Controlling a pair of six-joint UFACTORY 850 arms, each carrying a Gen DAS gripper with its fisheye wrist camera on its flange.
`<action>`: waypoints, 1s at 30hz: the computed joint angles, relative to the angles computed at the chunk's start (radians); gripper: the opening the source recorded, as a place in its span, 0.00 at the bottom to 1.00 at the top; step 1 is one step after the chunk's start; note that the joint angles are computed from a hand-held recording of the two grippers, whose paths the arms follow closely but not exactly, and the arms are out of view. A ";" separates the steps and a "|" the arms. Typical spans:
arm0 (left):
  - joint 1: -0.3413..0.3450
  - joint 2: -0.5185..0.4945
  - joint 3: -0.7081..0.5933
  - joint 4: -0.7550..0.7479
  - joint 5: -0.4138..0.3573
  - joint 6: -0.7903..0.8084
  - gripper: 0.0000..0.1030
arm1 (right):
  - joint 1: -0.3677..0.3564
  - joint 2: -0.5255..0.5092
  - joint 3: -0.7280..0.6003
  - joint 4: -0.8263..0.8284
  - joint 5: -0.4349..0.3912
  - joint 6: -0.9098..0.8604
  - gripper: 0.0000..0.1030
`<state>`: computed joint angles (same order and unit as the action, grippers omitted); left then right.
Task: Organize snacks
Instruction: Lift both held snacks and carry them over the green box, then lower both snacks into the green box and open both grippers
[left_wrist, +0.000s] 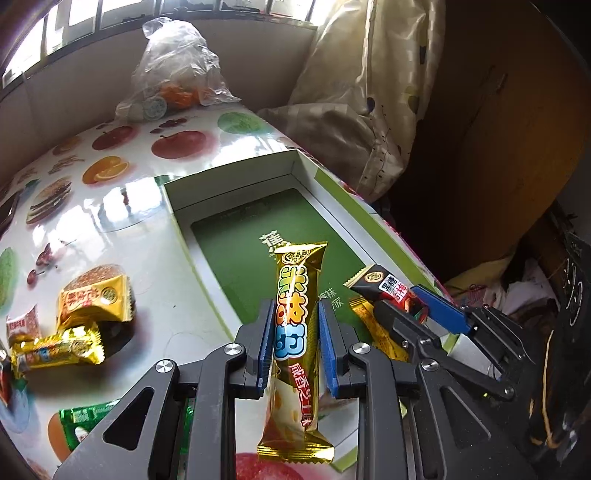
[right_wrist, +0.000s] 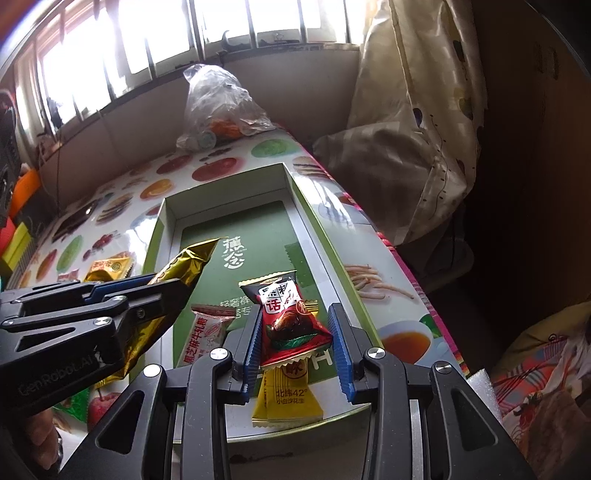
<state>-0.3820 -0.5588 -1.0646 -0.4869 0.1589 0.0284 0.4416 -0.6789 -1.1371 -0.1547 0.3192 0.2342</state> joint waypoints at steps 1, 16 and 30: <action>0.000 -0.004 -0.006 -0.018 -0.003 0.017 0.24 | 0.001 -0.004 -0.005 0.013 -0.003 -0.013 0.33; 0.004 -0.051 -0.062 -0.150 -0.041 0.134 0.24 | 0.004 -0.037 -0.047 0.053 -0.034 -0.060 0.33; 0.019 -0.055 -0.062 0.136 -0.060 -0.150 0.24 | 0.006 -0.041 -0.054 0.081 -0.040 -0.090 0.38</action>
